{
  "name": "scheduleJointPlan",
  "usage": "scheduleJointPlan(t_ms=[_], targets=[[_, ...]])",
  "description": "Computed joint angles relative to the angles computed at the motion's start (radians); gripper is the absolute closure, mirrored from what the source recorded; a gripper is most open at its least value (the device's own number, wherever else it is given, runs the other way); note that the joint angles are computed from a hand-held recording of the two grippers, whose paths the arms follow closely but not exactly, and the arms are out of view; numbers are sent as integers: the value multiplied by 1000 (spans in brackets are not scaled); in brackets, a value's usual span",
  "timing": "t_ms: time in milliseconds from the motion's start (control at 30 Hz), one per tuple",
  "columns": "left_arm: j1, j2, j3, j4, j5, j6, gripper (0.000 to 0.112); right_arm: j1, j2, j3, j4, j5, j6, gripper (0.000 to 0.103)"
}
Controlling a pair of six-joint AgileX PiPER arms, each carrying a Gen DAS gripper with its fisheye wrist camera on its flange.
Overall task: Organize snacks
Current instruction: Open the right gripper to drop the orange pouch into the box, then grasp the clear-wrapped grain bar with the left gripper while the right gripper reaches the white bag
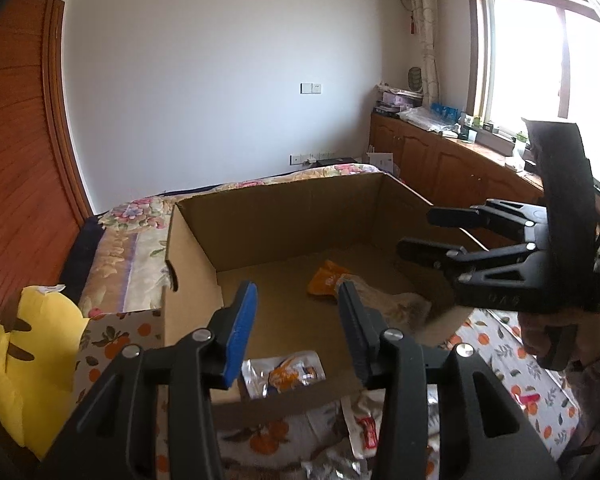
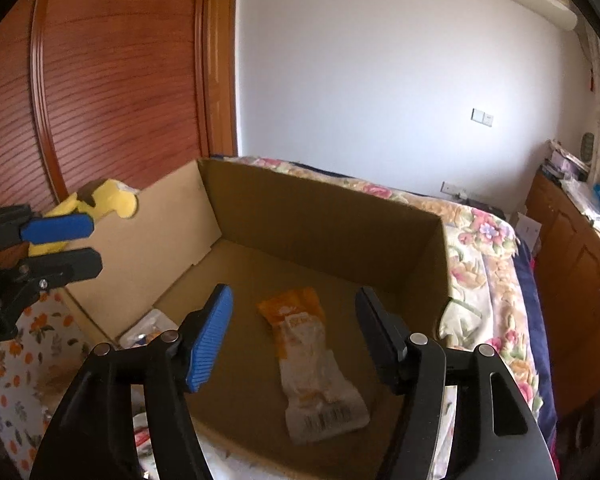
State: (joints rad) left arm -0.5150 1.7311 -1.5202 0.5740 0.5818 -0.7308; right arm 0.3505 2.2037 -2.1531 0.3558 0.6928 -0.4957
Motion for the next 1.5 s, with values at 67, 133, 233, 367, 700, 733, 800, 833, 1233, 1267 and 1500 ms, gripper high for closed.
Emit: scheduleJointPlan(t_ms=[67,133,233,367,700,733,800,833,1233,1267,1500], targets=[[-15,-36,37,19,1,-23,69,-1,-71,106,21,-44,-23,38],[-34,-72,73,42,8,-53,68,-5,-156,226,51,-91,-54,38],[-61,-134,149,78,8,-100,65,-21,-277,392,140,-138,-132,38],[-94,-197,246,121,14,-177,63,-31,-420,597,240,-180,-217,38],[-139,-281,477,153,-14,-312,54,-35,-580,934,461,-263,-424,36],[-136,-280,497,145,-25,-314,54,-37,-577,957,513,-271,-477,34],[-130,-271,534,146,-44,-334,53,-43,-552,991,629,-285,-588,33],[-127,-266,555,157,-54,-357,53,-42,-536,1000,663,-291,-623,32],[-53,-175,588,72,-100,-342,53,-41,-354,861,559,-210,-568,32],[-49,-172,588,70,-103,-344,53,-40,-348,851,543,-205,-554,32],[-16,-139,590,21,-144,-299,53,-26,-339,833,475,-192,-503,32]])
